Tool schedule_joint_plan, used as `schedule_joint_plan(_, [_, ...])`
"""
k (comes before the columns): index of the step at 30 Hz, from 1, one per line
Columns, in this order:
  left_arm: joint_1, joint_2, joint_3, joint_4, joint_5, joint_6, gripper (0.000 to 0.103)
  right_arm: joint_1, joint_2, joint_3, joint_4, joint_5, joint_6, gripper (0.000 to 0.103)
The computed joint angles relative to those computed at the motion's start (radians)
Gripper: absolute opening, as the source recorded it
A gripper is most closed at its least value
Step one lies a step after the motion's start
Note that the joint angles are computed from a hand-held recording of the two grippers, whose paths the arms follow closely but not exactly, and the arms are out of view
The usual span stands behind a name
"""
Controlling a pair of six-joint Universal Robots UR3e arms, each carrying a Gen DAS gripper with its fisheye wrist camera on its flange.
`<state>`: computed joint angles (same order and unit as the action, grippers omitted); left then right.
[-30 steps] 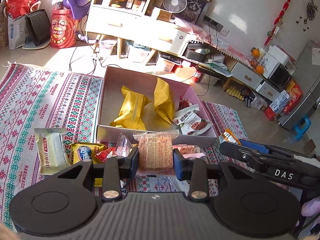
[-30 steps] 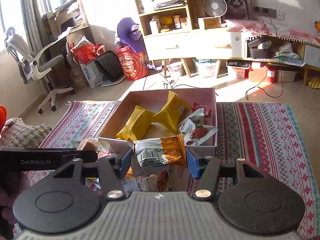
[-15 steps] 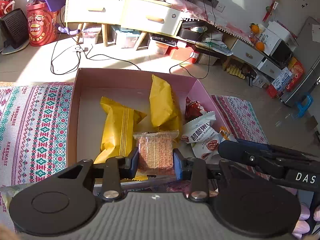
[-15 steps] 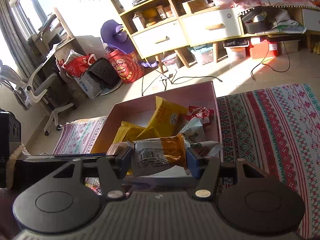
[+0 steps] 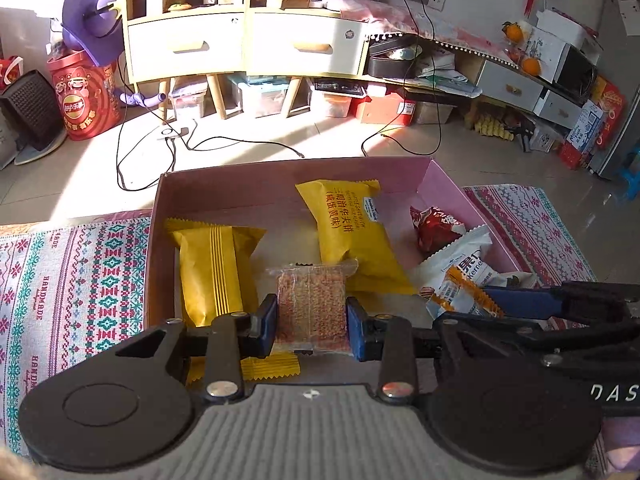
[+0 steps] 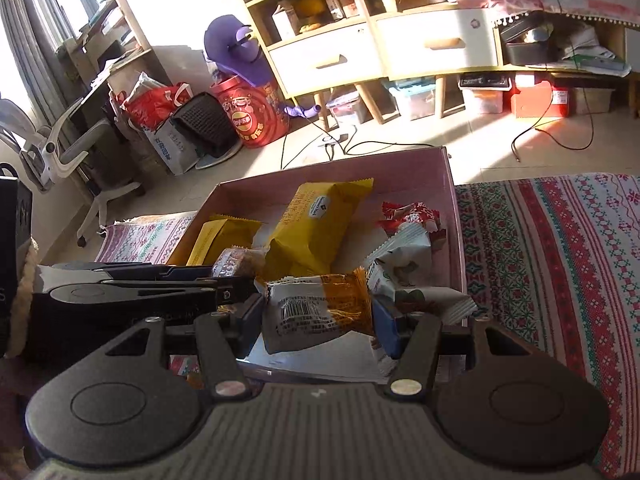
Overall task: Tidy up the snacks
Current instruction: 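Lower the wafer pack and white-and-orange wrapper into the pink box and open both grippers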
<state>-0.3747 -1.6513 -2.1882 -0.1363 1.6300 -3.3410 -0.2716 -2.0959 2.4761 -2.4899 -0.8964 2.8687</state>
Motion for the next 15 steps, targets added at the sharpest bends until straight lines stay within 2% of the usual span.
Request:
schedule_joint_plan(6, [0.028, -0.009, 0.001, 0.018, -0.033, 0.010, 0.043, -0.016, -0.011, 0.005, 0.013, 0.027, 0.006, 0.057])
schedule_joint_plan(10, [0.072, 0.033, -0.040, 0.039, -0.113, -0.023, 0.059, -0.035, -0.018, -0.007, 0.063, 0.062, 0.013, 0.068])
schedule_joint_plan(15, [0.049, 0.065, -0.028, -0.002, -0.083, -0.021, 0.068, -0.032, -0.053, -0.020, 0.089, 0.050, 0.021, 0.073])
